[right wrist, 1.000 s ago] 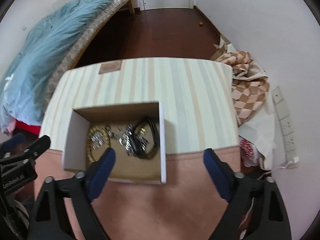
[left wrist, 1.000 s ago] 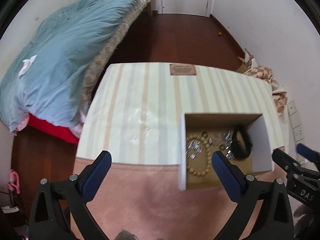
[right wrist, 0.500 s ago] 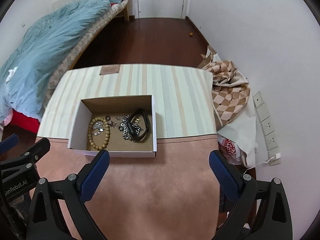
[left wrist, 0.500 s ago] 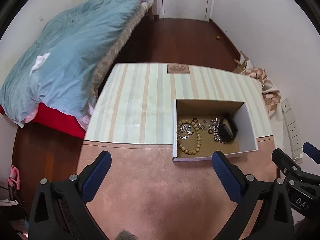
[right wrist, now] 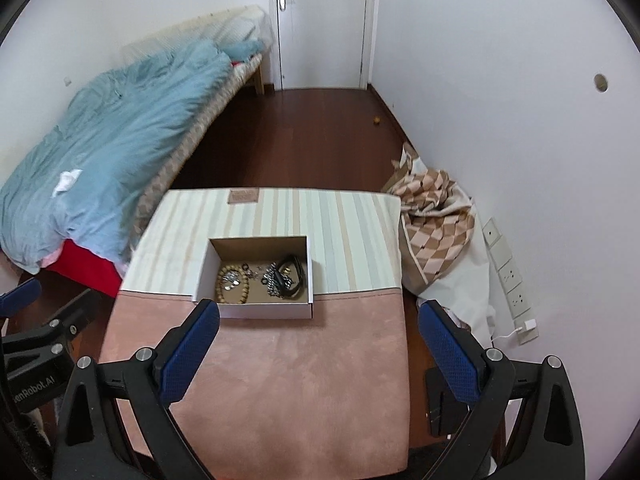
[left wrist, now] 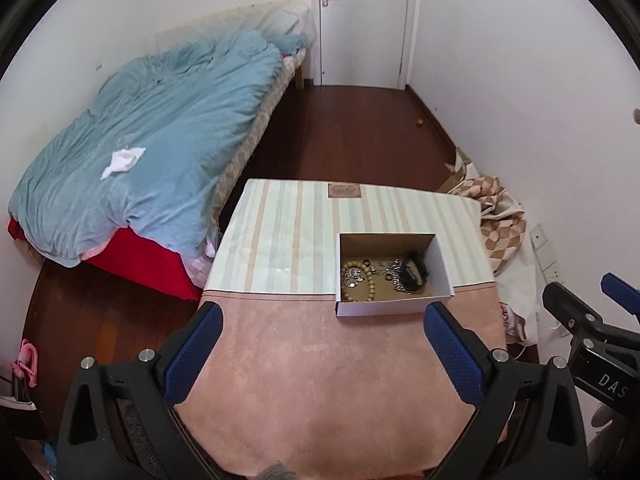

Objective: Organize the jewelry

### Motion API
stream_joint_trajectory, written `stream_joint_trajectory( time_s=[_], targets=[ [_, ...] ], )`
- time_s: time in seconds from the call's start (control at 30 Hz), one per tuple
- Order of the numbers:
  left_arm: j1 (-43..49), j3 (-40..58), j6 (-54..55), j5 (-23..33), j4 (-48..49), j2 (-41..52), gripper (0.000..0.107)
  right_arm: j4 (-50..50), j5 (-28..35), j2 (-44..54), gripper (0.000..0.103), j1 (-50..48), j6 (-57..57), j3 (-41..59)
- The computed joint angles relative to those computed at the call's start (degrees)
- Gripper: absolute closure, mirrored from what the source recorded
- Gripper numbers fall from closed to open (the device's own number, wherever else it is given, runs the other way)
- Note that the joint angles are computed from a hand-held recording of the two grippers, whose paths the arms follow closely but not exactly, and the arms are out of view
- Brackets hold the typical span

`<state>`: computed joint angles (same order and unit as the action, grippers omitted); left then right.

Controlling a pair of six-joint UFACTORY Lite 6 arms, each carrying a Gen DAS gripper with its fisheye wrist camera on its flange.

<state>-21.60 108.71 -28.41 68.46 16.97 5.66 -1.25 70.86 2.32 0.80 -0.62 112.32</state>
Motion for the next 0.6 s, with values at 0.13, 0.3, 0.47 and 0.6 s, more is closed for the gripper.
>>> stream_joint_trajectory(
  time_s=[0.13, 0.3, 0.47, 0.6],
  targets=[
    [-2.9, 3.1, -1.5, 4.4, 1.8, -2.2, 0.004, -0.5, 4.3, -2.2, 0.002, 0.1, -0.4, 5.0],
    [-6.3, 7.6, -2.8, 9.2, 3.4, -3.2, 0.004, -0.1, 9.7, -3.6, 0.002, -0.4, -0.8, 12.0],
    [-8.6, 12.1, -3.8, 13.0, 3.7, -3.4, 0.004, 2.1, 15.7, -2.2, 0.002, -2.8, -2.0, 20.2],
    [-10.5, 15.2, -3.9, 15.1, 5.5, -2.4, 0.004, 2.8, 19.7, 0.3, 0.002, -3.7, -2.4, 27.3]
  ],
)
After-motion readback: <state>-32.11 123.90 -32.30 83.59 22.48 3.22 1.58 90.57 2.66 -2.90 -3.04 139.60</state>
